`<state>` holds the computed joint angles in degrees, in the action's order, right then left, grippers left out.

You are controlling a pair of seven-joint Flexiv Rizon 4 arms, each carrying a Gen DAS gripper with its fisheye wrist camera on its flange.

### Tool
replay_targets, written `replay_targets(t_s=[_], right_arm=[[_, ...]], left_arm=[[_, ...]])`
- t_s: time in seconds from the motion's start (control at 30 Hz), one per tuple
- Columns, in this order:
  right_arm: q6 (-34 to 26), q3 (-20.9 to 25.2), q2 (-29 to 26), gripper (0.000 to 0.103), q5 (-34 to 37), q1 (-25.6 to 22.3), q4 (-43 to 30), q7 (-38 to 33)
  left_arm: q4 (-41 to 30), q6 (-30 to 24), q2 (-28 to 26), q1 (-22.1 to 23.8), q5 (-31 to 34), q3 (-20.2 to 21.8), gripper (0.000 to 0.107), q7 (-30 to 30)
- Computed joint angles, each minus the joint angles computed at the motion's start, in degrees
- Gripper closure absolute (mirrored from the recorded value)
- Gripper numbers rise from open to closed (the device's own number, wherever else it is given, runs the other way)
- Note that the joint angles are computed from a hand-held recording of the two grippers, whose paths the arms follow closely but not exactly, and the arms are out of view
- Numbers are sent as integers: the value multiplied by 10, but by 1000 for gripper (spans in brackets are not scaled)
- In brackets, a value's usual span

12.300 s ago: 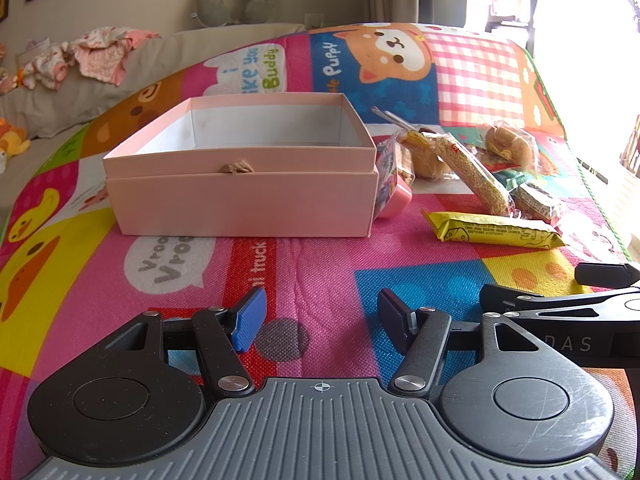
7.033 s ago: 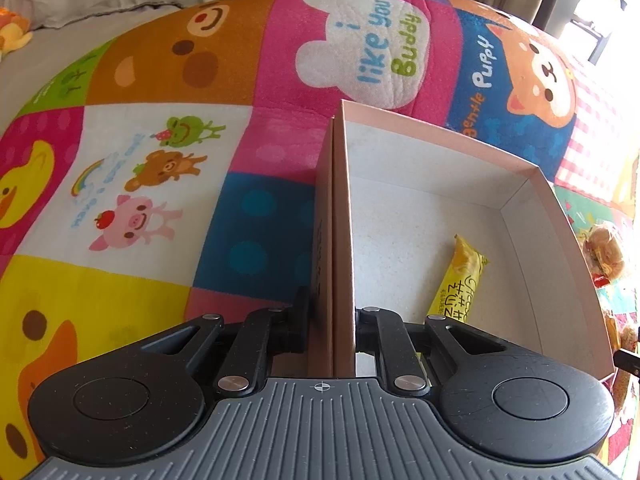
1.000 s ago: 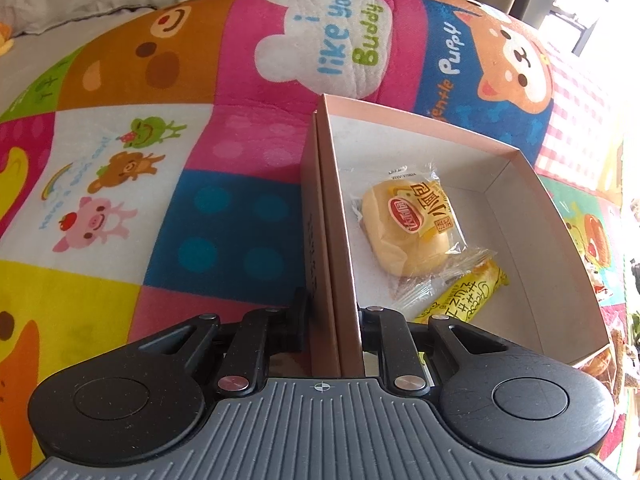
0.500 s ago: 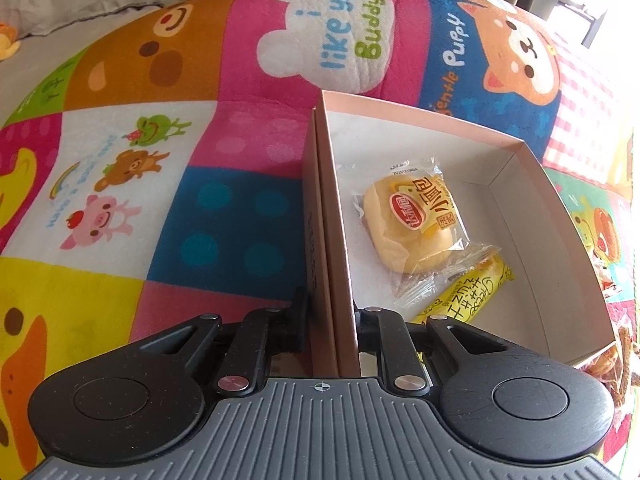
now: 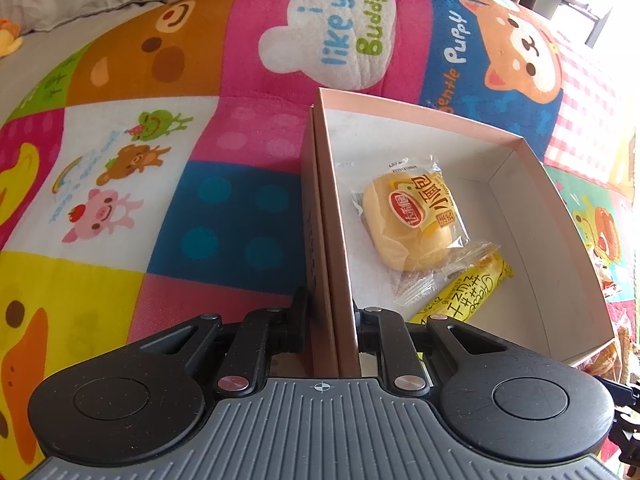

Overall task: Organize objects
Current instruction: 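Grasp the pink Volcano pack with the right gripper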

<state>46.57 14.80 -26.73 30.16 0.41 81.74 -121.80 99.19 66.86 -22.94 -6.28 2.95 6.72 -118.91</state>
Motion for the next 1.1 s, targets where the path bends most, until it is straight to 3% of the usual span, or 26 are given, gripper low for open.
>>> replay_targets(t_s=[0.1,0.33,0.43,0.53,0.57,0.67,0.8,0.83,0.87,0.93,1.1], right_arm=[[-7,-5,15,49,5,-13,15,-3],[115,-33,87,49,-90,13,149,-28],[98,-17,107,47,-50,-6,150,-52],[32,-4,123,30,21,-19,129,-82],[20,-5,127,29,27,-13,130,-93],[40,-9,132,29,13,22,154,-117],[65,-19,118,29,-27,56,166,-99],[71,-21,115,32,-40,62,169,-91],[72,-22,113,45,-51,66,170,-85],[59,-23,110,57,-66,66,167,-74],[-57,-23,128,59,-48,42,133,-86]], left_arm=[[0,0,0,1,-1,-1,89,0],[2,4,-1,1,-3,-2,89,0],[2,4,-1,1,-3,-1,89,0],[2,4,-1,1,-3,-1,89,1],[2,4,0,1,-2,-1,89,2],[3,2,1,0,-1,-1,89,4],[3,-3,4,0,1,-2,89,5],[3,-5,5,0,1,-3,89,8],[4,-5,5,1,2,-3,89,10],[5,-3,5,1,1,-4,89,11],[9,7,5,2,-2,-4,89,5]])
